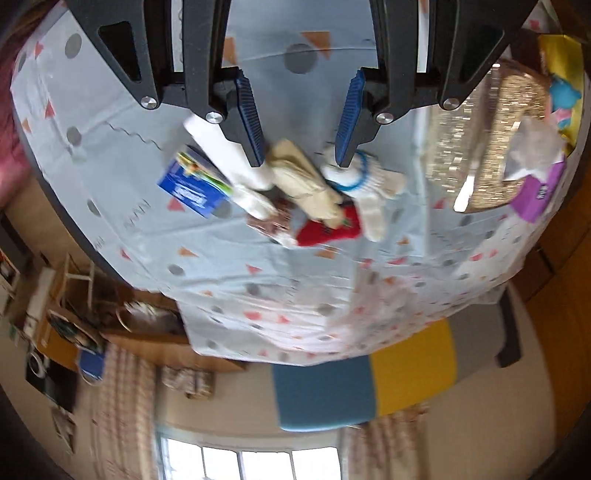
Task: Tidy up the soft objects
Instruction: 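Move both grippers back toward the remaining gloves and pillow on the bed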
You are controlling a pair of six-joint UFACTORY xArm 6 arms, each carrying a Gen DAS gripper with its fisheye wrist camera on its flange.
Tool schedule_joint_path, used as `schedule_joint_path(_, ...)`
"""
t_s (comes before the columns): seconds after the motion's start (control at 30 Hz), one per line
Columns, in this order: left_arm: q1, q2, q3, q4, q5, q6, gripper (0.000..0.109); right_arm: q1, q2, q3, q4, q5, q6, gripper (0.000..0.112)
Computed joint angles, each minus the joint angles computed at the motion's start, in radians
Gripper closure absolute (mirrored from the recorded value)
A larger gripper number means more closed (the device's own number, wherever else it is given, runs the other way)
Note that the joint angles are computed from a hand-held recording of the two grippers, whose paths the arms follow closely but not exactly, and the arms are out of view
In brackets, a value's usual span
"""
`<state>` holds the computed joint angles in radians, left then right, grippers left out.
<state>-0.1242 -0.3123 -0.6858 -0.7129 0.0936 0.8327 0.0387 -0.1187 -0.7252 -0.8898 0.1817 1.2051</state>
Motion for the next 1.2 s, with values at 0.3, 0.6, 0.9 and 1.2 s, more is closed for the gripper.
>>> schedule_joint_path(0.3,-0.200,0.161,-0.223,0.209,0.184,-0.081,0.007,-0.078,-0.034,0.087,0.150,-0.041,0.011,0.073)
schedule_joint_path(0.6,-0.349,0.531,-0.633,0.384,0.468,-0.389,0.037,-0.154,-0.084,0.135,0.171,-0.073,0.117,0.073)
schedule_joint_path(0.9,-0.357,0.890,-1.072,0.378,0.780,-0.775,0.041,-0.140,-0.085,0.191,0.587,-0.162,-0.197,0.073)
schedule_joint_path(1.2,-0.364,1.099,-1.310,0.565,0.860,-1.021,0.041,-0.082,-0.094,0.220,1.014,-0.201,-0.512,0.072)
